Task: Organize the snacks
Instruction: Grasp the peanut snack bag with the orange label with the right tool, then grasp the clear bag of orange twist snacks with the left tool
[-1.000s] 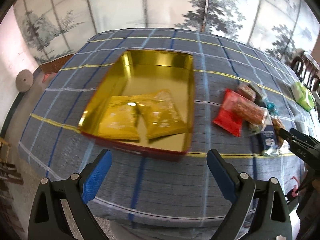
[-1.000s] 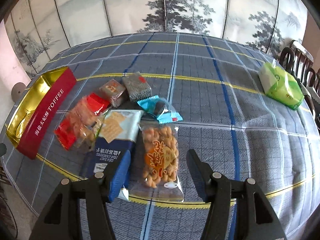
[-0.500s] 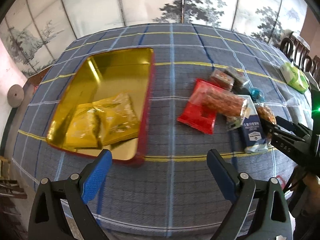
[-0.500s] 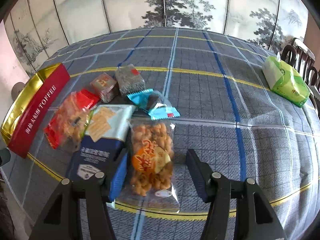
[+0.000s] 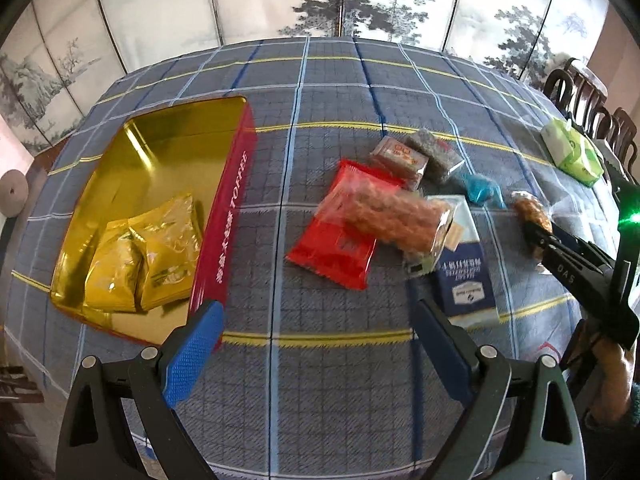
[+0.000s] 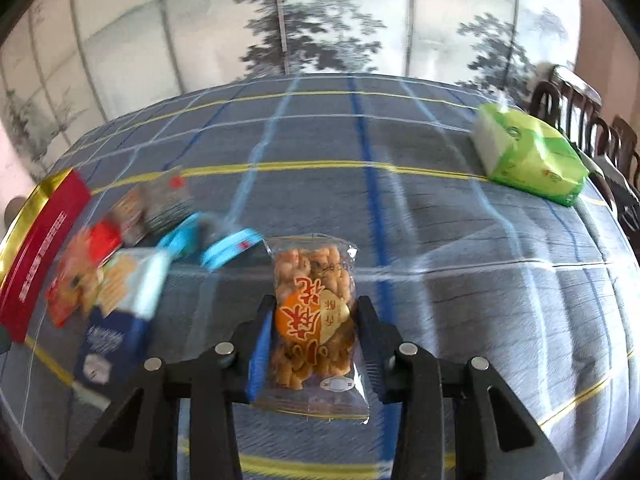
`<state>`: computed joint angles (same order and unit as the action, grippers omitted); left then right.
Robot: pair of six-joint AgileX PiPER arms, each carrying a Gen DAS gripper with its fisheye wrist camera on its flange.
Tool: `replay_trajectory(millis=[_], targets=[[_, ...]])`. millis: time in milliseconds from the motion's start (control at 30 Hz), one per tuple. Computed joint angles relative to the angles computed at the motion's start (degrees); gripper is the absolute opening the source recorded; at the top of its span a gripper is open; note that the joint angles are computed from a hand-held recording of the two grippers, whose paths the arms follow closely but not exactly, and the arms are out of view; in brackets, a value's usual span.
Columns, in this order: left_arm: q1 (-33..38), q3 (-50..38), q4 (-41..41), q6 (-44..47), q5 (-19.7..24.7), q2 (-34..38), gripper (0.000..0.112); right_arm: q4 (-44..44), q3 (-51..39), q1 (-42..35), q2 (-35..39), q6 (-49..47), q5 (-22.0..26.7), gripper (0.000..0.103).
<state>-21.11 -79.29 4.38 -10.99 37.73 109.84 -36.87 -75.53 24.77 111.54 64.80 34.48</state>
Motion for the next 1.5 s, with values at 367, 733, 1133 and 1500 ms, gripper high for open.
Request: replay_trajectory(millis=[367,733,1133,1500], targets=[[2.5,-20.9,-12.1,0.3,13.4,10.5,0.093,-2.3,0.5,-2.6,0.4,0.7,-1.3,0.042],[3.0,-42.4,-16.9,-9.9,26.0,24.5,0.075,-2.4,1.1,-2.5,0.2,1.3,-2.3,0.042],[1.7,-42.6,-16.0,-7.0,27.2,26.7,0.063,-2.2,1.1,-2.6,0.3,1.1,-2.5,0.042],[3.8,-27.6,-14.4,5.4,20.6,18.8,0.035,-2.1,1.0,-2.7,0.4,0.9,-2.4,0.042]])
